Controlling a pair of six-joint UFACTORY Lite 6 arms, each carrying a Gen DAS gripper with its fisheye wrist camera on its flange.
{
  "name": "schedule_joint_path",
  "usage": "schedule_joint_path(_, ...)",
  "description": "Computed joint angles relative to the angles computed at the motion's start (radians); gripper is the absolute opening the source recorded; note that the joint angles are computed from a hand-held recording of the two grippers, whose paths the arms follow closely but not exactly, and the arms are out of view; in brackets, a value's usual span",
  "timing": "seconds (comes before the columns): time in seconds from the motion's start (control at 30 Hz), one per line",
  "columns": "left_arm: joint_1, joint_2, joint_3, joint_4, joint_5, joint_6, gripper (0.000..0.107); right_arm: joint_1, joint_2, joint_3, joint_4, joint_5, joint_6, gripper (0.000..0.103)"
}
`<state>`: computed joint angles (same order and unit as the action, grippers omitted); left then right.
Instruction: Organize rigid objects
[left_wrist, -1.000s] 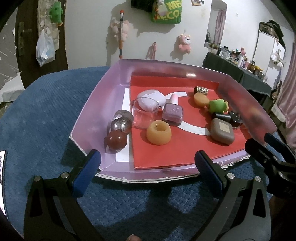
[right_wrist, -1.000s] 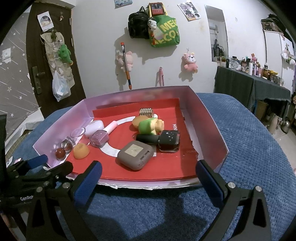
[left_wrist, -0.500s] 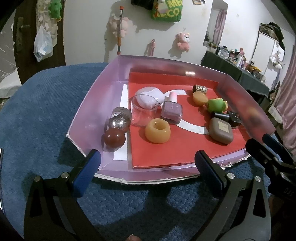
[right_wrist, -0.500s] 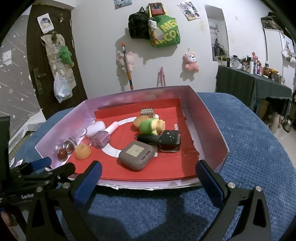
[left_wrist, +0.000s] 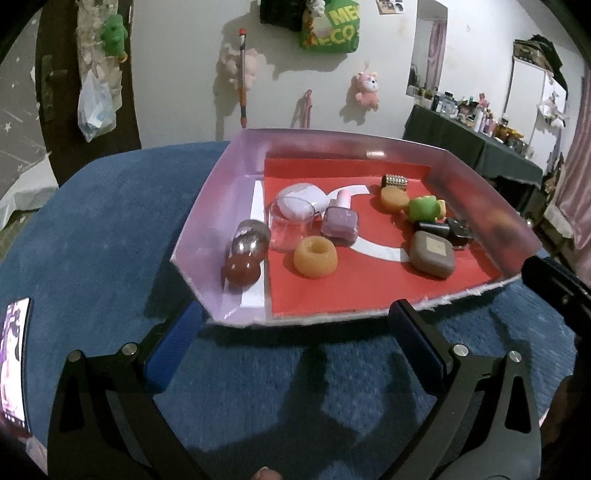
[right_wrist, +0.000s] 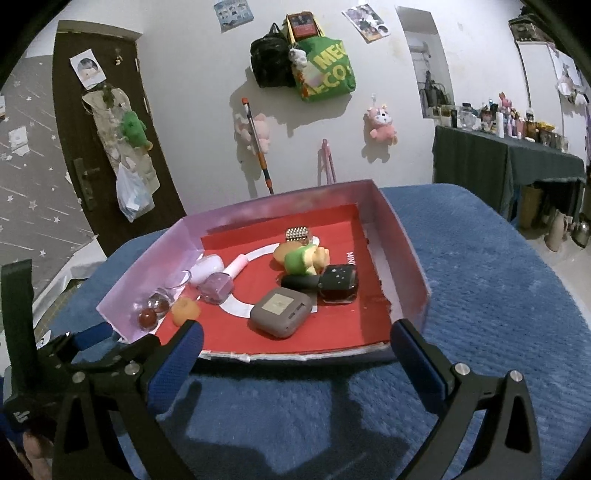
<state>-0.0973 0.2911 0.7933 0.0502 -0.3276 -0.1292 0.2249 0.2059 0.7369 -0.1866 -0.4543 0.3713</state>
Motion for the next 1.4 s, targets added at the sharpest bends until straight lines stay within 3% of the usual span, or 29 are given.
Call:
schedule_joint_path(0.2,-0.03,-0.072,-0.103,-0.096,-0.004,0.079,0.103,0.026,-0.093,-0.093,0.085,0.035,-0.103,0.103)
schedule_joint_path(0.5,-0.077,-0.066,-0.163,-0.213,-0.02,0.17,0.103,0.04,-0.033,-0.129,0.145,0.042,-0.177,0.103)
schedule_joint_path(1.4,-0.097,0.024,-0.114,-0.312,-0.038,0.237,0.103,0.063,0.113,-0.084,0.348,-0.008,-0.37,0.103)
